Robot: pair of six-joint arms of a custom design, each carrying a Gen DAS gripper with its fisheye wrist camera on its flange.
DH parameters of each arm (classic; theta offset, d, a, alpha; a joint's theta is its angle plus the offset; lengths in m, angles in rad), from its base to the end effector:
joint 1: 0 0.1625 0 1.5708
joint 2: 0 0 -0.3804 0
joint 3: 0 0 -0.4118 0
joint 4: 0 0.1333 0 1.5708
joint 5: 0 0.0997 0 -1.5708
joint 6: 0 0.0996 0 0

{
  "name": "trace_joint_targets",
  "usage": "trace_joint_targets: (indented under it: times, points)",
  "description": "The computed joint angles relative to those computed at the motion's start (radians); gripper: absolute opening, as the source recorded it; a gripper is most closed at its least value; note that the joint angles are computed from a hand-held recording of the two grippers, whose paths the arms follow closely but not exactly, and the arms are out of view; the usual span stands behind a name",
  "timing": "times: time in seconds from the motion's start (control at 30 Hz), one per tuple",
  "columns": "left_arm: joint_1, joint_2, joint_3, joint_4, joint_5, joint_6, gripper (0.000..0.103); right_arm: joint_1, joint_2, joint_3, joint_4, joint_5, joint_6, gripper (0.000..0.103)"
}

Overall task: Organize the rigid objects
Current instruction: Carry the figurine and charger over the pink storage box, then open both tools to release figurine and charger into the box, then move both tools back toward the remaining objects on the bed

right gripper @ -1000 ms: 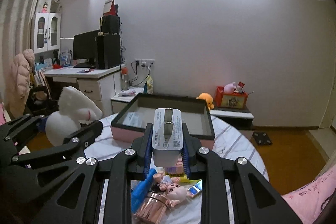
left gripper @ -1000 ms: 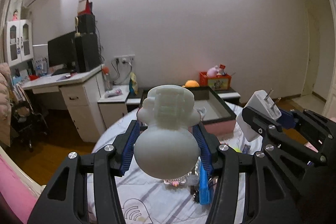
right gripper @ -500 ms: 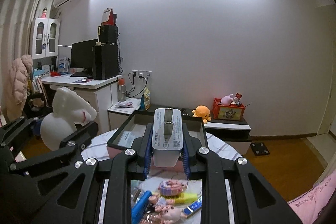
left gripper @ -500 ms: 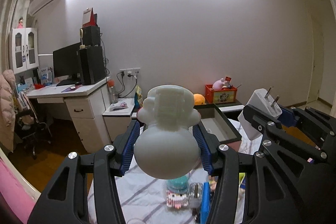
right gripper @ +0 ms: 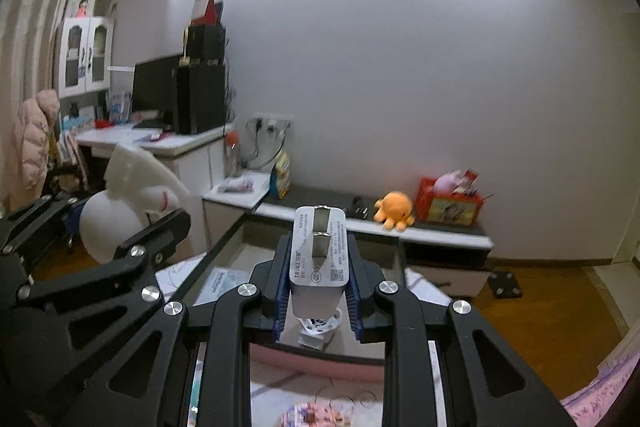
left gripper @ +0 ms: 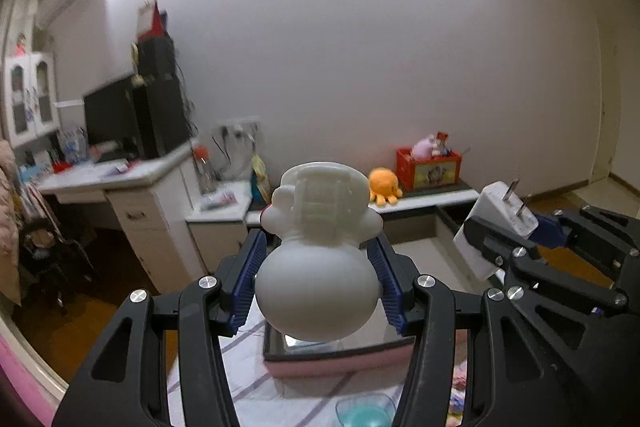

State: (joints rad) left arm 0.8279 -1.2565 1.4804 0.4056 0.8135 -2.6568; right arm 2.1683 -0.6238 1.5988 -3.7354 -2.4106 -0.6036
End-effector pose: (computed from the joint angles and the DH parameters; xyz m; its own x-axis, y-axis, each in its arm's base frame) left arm -0.2024 -0.5186 0.3096 -0.6203 0.2751 -0.7345 0.7768 0.3452 -0.5267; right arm 0.4082 -0.4947 0.1117 -0.6557 -0.0134 0.7549 -0.7063 0.3643 -0.6070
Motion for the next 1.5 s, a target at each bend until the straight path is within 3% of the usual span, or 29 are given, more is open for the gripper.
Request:
trace_joint_targets:
  times: [0.23,0.4,0.53,0.6,0.63,0.83,0.9,0.97,1.03,1.1,1.27,1.33,1.37,1.4,1.5]
  points:
    - [0.118,0.290,-0.309,0.250,0.038,-0.083,0.054,-0.113,0.032,-0.094,0.302,0.030,0.130,0.024]
    - [0.147,0.458,-0.477,0.373,0.022,-0.103,0.054,-0.152,0.053,-0.146,0.355,-0.013,0.141,0.024]
    - [0.165,0.527,-0.546,0.426,0.030,-0.123,0.055,-0.184,0.025,-0.132,0.433,0.018,0.216,0.024]
    - [0.166,0.535,-0.547,0.430,0.022,-0.116,0.070,-0.193,0.008,-0.109,0.433,0.041,0.238,0.024]
    - [0.165,0.537,-0.545,0.431,0.019,-0.115,0.085,-0.195,-0.001,-0.095,0.430,0.047,0.245,0.024]
    - [0.145,0.465,-0.463,0.385,0.019,-0.118,0.092,-0.202,-0.054,-0.036,0.407,0.082,0.296,0.028]
    - [0.132,0.399,-0.395,0.327,0.013,-0.098,0.094,-0.191,-0.068,-0.018,0.386,0.074,0.297,0.054]
    - [0.118,0.326,-0.322,0.283,0.023,-0.098,0.100,-0.175,-0.081,0.011,0.330,0.068,0.286,0.064]
    - [0.097,0.231,-0.225,0.216,0.031,-0.095,0.100,-0.157,-0.100,0.042,0.296,0.067,0.278,0.065]
    - [0.070,0.131,-0.122,0.138,0.028,-0.086,0.102,-0.134,-0.119,0.080,0.243,0.067,0.268,0.080]
    - [-0.028,-0.105,0.123,-0.005,-0.026,-0.059,0.103,-0.059,-0.140,0.167,0.054,0.035,0.172,0.083]
    - [-0.069,-0.180,0.197,-0.022,-0.052,-0.056,0.103,-0.021,-0.131,0.199,-0.062,0.017,0.113,0.089]
    - [-0.092,-0.218,0.234,-0.016,-0.058,-0.062,0.103,-0.008,-0.125,0.201,-0.094,0.008,0.095,0.100]
    - [-0.109,-0.251,0.264,-0.023,-0.063,-0.066,0.103,0.008,-0.120,0.212,-0.137,-0.004,0.075,0.103]
    - [-0.169,-0.356,0.364,-0.040,-0.100,-0.081,0.103,0.052,-0.102,0.245,-0.279,-0.028,0.001,0.103]
